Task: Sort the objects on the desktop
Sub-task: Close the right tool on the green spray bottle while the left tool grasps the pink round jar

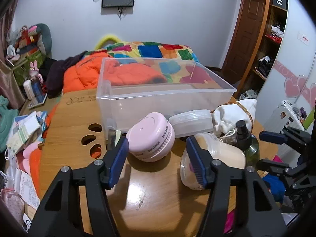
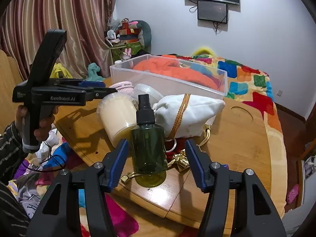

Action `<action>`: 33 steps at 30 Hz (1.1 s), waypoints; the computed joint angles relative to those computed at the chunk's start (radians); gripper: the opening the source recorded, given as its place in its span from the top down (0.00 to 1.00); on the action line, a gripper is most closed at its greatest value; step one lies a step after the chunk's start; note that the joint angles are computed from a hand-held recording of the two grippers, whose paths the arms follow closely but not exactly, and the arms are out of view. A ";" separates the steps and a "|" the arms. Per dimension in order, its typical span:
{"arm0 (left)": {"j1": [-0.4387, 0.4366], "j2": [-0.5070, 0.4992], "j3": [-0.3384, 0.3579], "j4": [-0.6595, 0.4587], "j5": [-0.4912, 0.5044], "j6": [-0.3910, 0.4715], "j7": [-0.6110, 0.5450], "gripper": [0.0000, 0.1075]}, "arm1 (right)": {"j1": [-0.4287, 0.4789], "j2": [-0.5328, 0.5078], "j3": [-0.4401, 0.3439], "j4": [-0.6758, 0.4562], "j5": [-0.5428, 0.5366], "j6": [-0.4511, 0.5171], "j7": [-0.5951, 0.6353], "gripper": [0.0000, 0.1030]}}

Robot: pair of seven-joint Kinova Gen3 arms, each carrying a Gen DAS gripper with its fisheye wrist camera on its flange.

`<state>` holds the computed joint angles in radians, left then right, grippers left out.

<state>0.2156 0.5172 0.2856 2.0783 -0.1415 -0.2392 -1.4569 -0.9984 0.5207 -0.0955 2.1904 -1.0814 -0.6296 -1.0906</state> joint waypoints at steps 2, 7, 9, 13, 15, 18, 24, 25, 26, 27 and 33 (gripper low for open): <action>-0.035 0.014 0.034 -0.022 -0.020 0.031 0.011 0.44 | 0.011 0.004 0.000 -0.007 0.009 0.018 0.002 0.50; 0.027 0.025 -0.026 -0.045 0.011 0.046 -0.017 0.45 | 0.042 0.006 0.004 -0.007 0.096 0.061 -0.044 0.52; 0.044 0.028 -0.043 -0.056 0.024 0.056 -0.030 0.45 | 0.041 0.010 0.017 -0.014 0.114 0.084 -0.047 0.53; -0.006 0.045 0.006 -0.080 0.013 0.082 -0.038 0.45 | 0.038 0.021 0.049 -0.040 0.140 0.146 -0.042 0.58; -0.032 0.052 0.032 -0.087 0.007 0.092 -0.041 0.44 | 0.031 0.026 0.068 -0.052 0.148 0.178 -0.043 0.61; -0.055 0.060 0.056 -0.096 0.000 0.103 -0.050 0.43 | 0.026 0.032 0.088 -0.061 0.180 0.206 -0.063 0.63; -0.206 0.113 0.214 -0.142 -0.029 0.181 -0.071 0.38 | 0.000 0.033 0.128 -0.065 0.212 0.232 -0.086 0.63; -0.239 0.129 0.251 -0.154 -0.030 0.201 -0.081 0.38 | -0.001 0.033 0.130 -0.063 0.219 0.232 -0.095 0.63; -0.259 0.140 0.274 -0.164 -0.025 0.217 -0.092 0.37 | 0.005 0.033 0.125 -0.061 0.234 0.229 -0.110 0.63; -0.270 0.147 0.287 -0.170 -0.017 0.225 -0.105 0.37 | 0.013 0.032 0.121 -0.057 0.251 0.228 -0.124 0.63; -0.296 0.171 0.322 -0.200 0.045 0.268 -0.184 0.37 | -0.001 0.031 0.142 -0.054 0.278 0.236 -0.155 0.63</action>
